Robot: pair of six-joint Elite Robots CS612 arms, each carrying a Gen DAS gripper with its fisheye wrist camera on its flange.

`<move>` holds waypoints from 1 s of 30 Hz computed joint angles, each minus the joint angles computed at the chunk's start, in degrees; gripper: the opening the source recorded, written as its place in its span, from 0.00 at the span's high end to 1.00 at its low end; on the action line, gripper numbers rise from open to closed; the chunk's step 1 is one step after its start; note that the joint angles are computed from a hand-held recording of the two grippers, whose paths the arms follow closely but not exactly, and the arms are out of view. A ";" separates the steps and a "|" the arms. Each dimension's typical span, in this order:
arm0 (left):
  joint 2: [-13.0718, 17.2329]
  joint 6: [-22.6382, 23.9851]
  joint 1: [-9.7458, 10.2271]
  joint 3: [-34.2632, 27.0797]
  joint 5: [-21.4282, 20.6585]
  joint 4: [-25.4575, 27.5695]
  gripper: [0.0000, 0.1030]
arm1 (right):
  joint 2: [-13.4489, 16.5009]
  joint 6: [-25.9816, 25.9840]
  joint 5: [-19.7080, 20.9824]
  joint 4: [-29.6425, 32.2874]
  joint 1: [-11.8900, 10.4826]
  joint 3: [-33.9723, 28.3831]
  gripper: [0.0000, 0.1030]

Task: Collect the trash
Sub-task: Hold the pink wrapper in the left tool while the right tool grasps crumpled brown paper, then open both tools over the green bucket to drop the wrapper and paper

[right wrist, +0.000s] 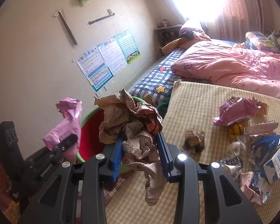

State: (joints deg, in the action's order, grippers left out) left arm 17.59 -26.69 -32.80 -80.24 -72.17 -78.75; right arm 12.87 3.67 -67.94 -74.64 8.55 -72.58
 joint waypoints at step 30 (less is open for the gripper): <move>-0.06 0.41 3.60 4.11 -5.14 1.32 0.44 | -4.08 6.86 3.03 -8.58 2.75 13.25 0.40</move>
